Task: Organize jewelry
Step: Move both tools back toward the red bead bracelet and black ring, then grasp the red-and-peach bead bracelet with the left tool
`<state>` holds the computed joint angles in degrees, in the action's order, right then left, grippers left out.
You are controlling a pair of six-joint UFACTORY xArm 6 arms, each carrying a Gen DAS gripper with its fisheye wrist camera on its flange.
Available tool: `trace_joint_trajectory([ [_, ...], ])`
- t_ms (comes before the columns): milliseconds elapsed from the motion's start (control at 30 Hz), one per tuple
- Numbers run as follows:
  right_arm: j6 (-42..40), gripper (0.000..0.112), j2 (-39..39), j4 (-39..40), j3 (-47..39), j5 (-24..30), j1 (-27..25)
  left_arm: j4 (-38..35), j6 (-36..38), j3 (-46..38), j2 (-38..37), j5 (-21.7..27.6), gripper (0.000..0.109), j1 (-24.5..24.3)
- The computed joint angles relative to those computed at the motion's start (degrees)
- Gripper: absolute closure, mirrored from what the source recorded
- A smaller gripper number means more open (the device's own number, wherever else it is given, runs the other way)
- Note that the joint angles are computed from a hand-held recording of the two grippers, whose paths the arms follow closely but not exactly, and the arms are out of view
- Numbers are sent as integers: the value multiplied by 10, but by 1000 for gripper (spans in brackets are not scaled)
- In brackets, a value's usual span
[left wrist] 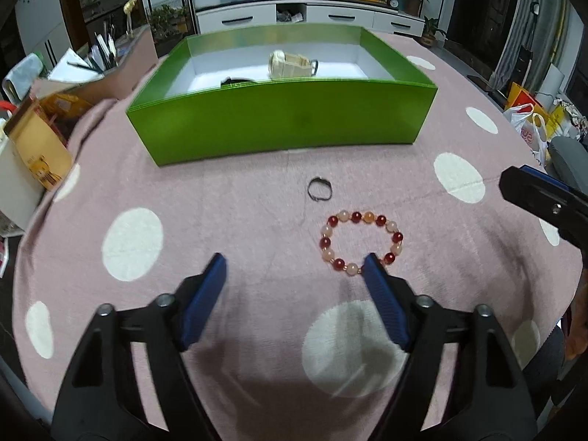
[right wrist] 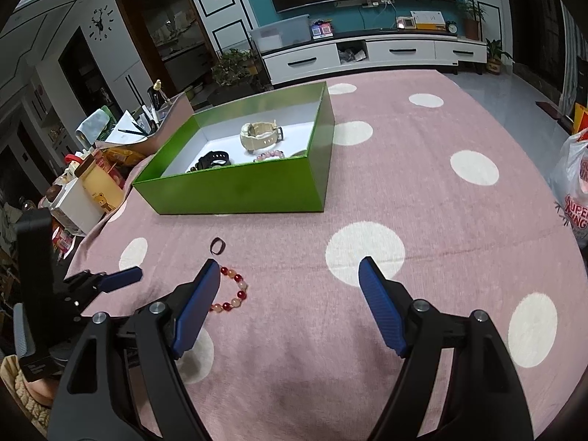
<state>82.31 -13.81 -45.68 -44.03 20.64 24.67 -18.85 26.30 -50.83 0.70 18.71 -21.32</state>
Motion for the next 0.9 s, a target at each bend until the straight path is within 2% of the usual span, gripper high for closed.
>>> trace_joint_trajectory([
  [67, 2, 34, -1, 0, 6, -3, -1, -9, 5, -5, 10, 1, 48, -1],
  [333, 2, 34, 11, 5, 10, -16, -9, -36, 36, -17, 34, -15, 62, -16],
  [400, 4, 34, 14, 5, 10, -19, -10, -63, 65, -19, 35, -14, 72, -21],
  [467, 4, 34, 16, 4, 10, -20, -11, -108, 115, -21, 34, -2, 88, -27],
  [500, 4, 34, 18, 5, 9, -20, -11, -129, 136, -22, 34, 7, 90, -28],
  [567, 3, 34, 21, 7, 7, -19, -11, -161, 165, -28, 37, 20, 91, -26],
  [667, 1, 34, 26, 11, 5, -19, -10, -225, 190, -62, 53, 87, 91, -2],
  [900, 2, 34, 31, 7, 0, -16, -7, -243, 153, -114, 82, 173, 91, 27],
])
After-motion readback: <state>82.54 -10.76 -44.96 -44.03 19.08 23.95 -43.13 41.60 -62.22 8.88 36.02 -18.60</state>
